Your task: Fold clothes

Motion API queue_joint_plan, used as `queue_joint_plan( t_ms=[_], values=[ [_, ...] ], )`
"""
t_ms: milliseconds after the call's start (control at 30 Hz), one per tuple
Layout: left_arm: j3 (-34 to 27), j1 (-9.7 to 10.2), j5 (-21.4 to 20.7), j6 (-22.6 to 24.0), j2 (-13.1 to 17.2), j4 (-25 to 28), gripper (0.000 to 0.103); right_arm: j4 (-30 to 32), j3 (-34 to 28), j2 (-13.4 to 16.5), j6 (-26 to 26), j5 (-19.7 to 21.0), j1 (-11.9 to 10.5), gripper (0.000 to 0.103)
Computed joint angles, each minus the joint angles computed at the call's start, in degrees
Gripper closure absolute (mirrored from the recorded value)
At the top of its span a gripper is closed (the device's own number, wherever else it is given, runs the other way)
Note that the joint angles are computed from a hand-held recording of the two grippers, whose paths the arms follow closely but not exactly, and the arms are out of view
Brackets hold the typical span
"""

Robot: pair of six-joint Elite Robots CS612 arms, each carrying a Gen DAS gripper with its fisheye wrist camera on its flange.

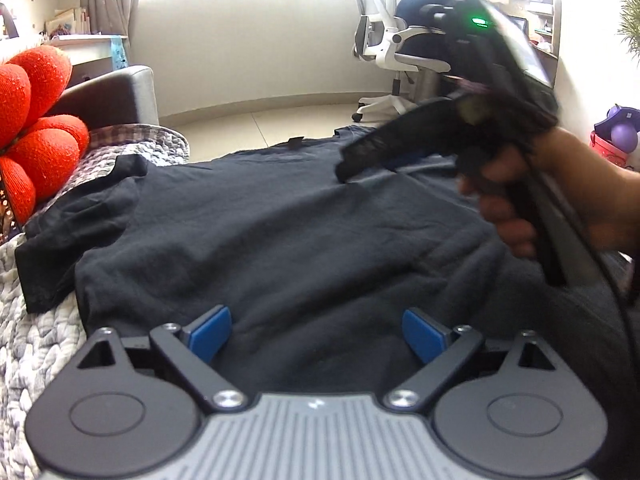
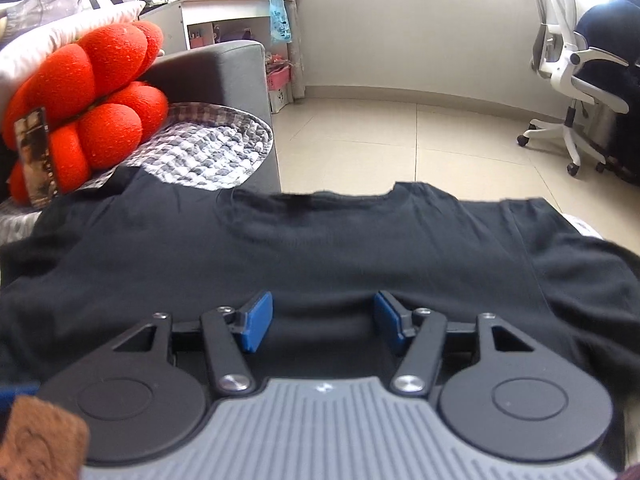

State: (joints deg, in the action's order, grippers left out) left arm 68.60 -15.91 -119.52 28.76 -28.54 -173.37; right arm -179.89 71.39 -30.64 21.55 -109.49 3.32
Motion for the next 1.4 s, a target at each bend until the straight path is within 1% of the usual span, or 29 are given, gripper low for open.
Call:
queue_joint_plan(
  t_ms=[133, 233, 300, 367, 400, 467, 600, 633, 667, 767, 867, 900, 967, 1000, 1067, 1167, 1267, 1367, 1400],
  values=[
    [-0.4, 0.11, -0.5, -0.1, -0.1, 1.6, 0.009, 2.0, -3.4, 1.5, 1.0, 0.1, -0.6, 0.042],
    [-1.3, 0.43, -1.7, -2.3, 0.1, 2.5, 0.009, 3.6, -6.5, 2.9, 0.5, 0.2, -1.1, 0.042],
    [-1.9, 0.71, -2.6, -4.5, 0.5, 1.7, 0.01, 4.1, -7.6, 3.4, 1.3, 0.4, -1.4, 0.042],
    [-2.4, 0.96, -3.3, -6.0, 0.9, -0.1, 0.01, 3.8, -7.5, 3.2, 2.6, 1.4, -1.5, 0.042],
    [-2.6, 1.11, -3.8, -6.3, 1.0, -0.3, 0.009, 3.3, -6.9, 2.8, 3.0, 2.4, -1.5, 0.042],
    [-3.3, 1.4, -4.5, -6.4, 1.2, 1.2, 0.01, 0.9, -4.3, 1.4, 2.0, 6.3, -1.4, 0.042],
    [-5.2, 1.97, -5.9, -4.2, 1.3, 8.2, 0.01, -3.2, 0.2, -1.1, 0.2, 14.0, -1.0, 0.042],
    [-5.7, 2.11, -6.3, -3.4, 1.3, 10.1, 0.01, -3.3, 0.9, -1.5, -1.0, 15.2, -0.6, 0.042],
    [-5.9, 2.24, -6.7, -3.1, 1.4, 10.7, 0.01, -3.7, 1.6, -1.8, -2.5, 16.4, -0.2, 0.043],
    [-6.7, 2.65, -8.1, -1.9, 1.7, 12.6, 0.009, -4.4, 2.6, -2.1, -6.0, 20.3, 0.6, 0.048],
    [-7.0, 2.8, -8.7, -2.2, 1.8, 13.5, 0.009, -1.2, 0.9, -1.2, -9.2, 22.1, 1.2, 0.054],
    [-6.9, 2.74, -8.5, -1.8, 1.7, 13.4, 0.009, -0.2, -0.3, -0.5, -10.5, 20.9, 1.4, 0.055],
    [-6.6, 2.63, -8.0, -1.0, 1.6, 13.2, 0.009, -0.3, -2.4, 0.8, -12.2, 19.4, 1.6, 0.055],
    [-6.3, 2.55, -7.5, -0.7, 1.5, 13.0, 0.009, 0.4, -3.7, 1.4, -12.3, 18.7, 1.6, 0.055],
    [-5.8, 2.39, -6.6, -0.2, 1.2, 12.5, 0.008, 1.9, -6.3, 2.5, -11.1, 17.4, 1.4, 0.056],
    [-5.7, 2.32, -6.1, -1.0, 1.0, 12.6, 0.008, 4.2, -10.4, 4.4, -9.4, 14.9, 1.2, 0.057],
    [-6.0, 2.41, -6.0, -2.9, 1.1, 12.1, 0.009, 4.7, -12.7, 5.6, -5.7, 13.0, 0.7, 0.057],
    [-5.7, 2.45, -5.9, -5.2, 1.0, 10.0, 0.009, 3.3, -11.5, 4.8, 0.3, 12.3, 0.2, 0.053],
    [-5.7, 2.47, -6.1, -6.0, 1.1, 8.8, 0.009, 2.3, -10.2, 4.1, 2.0, 12.9, -0.1, 0.052]
  ],
)
